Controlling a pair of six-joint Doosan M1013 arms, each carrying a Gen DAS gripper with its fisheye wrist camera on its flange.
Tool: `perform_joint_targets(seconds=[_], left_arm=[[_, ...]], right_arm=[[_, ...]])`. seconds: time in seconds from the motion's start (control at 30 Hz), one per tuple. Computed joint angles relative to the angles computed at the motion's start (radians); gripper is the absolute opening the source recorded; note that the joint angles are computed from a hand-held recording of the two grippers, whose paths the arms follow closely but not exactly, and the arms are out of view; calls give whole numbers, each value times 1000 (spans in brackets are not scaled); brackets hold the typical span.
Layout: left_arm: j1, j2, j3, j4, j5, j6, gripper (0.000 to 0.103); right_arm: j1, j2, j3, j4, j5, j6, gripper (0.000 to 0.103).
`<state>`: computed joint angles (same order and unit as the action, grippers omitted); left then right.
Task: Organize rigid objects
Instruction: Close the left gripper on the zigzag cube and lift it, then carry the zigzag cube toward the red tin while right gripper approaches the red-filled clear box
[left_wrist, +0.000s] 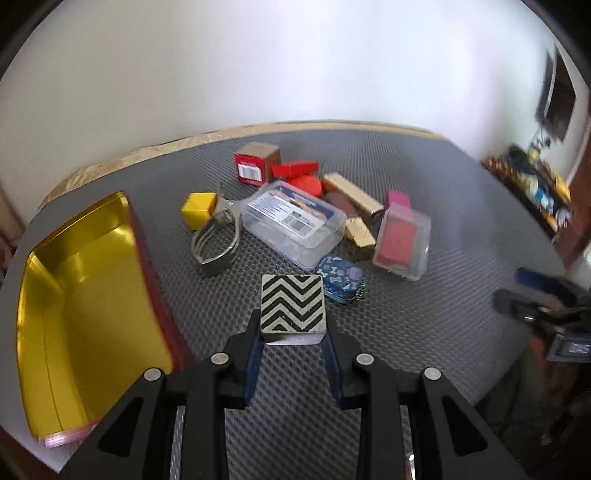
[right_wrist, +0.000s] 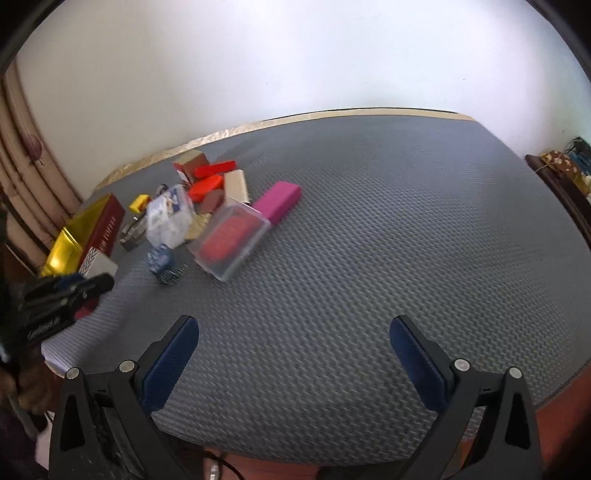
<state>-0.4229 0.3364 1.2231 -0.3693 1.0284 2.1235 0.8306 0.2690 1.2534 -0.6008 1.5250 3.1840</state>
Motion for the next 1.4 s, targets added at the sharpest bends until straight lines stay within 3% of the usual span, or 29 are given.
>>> perform_joint_targets(seconds=[0.13, 0.3, 0.37, 0.47, 0.53, 0.63, 0.8, 0.83, 0.87, 0.9, 0.93, 1.03, 1.1, 1.27, 1.33, 1.4], left_arm=[[11, -28, 18, -3, -19, -40, 30], [22, -74, 63, -6, -65, -15, 30], [34, -78, 66, -30, -55, -4, 30], [45, -79, 67, -47, -57, 8, 30], [47, -78, 67, -48, -55, 9, 30], [48, -77, 67, -56, -50, 17, 30], [48, -71, 61, -55, -41, 13, 30], [50, -70, 60, -58, -41, 15, 30], [50, -70, 60, -60, -39, 14, 30], [51, -69, 58, -62, -35, 14, 30], [51, -68, 58, -60, -37, 12, 30], [50, -69, 59, -57, -37, 3, 30], [50, -69, 58, -54, -37, -3, 30], [58, -74, 53, -65, -49, -22, 30], [65, -79, 54, -74, -64, -27, 30], [70, -82, 55, -79, -74, -27, 30]], right_arm=[[-29, 12, -24, 23, -50, 27, 103], [-71, 68, -102, 54, -18, 0, 103], [-84, 101, -145, 57, 41, -7, 103], [-106, 103, -140, 96, -2, 35, 103], [-118, 112, -149, 112, 26, 70, 103], [-141, 84, -95, 160, -64, 162, 103], [-168, 86, -71, 198, -95, 168, 102], [-169, 85, -70, 199, -107, 152, 99], [-171, 85, -69, 206, -116, 128, 87], [-170, 87, -74, 203, -108, 116, 64], [-170, 78, -62, 208, -135, 109, 54], [-169, 51, -28, 221, -191, 106, 53], [-158, 26, 3, 209, -222, 118, 41], [-130, -1, 8, 184, -234, 102, 26], [-124, 5, -8, 184, -193, 81, 26], [-132, -12, 17, 208, -225, 95, 31]])
